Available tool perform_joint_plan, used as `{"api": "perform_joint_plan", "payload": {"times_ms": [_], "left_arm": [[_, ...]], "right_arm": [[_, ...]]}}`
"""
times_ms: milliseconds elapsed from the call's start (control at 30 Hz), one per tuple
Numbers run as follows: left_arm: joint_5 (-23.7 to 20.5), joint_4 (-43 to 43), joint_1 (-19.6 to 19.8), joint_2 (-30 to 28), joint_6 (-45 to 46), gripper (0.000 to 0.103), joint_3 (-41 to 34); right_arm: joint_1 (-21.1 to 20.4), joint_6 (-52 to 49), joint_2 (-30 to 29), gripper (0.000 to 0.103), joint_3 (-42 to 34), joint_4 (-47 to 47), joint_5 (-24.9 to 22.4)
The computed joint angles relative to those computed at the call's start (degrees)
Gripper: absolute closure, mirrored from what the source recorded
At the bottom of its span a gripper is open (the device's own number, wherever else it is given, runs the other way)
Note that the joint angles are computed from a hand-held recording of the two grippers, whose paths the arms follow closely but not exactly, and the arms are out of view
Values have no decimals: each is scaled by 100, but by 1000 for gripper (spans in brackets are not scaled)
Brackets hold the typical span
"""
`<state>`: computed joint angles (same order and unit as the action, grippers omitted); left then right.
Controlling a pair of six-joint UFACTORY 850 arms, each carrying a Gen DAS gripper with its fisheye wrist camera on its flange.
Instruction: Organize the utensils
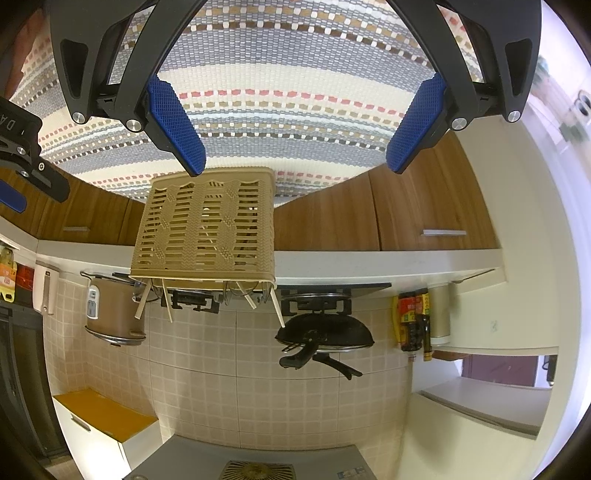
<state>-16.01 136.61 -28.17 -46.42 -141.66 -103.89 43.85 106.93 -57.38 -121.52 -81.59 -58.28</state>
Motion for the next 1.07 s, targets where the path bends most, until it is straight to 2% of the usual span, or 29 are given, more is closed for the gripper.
{"api": "perform_joint_plan", "payload": {"times_ms": [500,700,867,933,1067], "left_arm": [[7,-120,-2,16,104,8,15],[-126,-249,-22,-8,345,8,3],[-18,236,12,49,-222,7,62],[32,774,47,88,-827,7,121],[-22,708,34,88,-715,7,131]], "right_arm": [[0,-22,-30,8,-41,26,-23],[-2,-15,-25,8,-33,18,-16],[-3,18,0,8,14,2,-20],[-6,22,3,8,9,4,-24],[-6,-1,-5,8,-15,19,-25]]}}
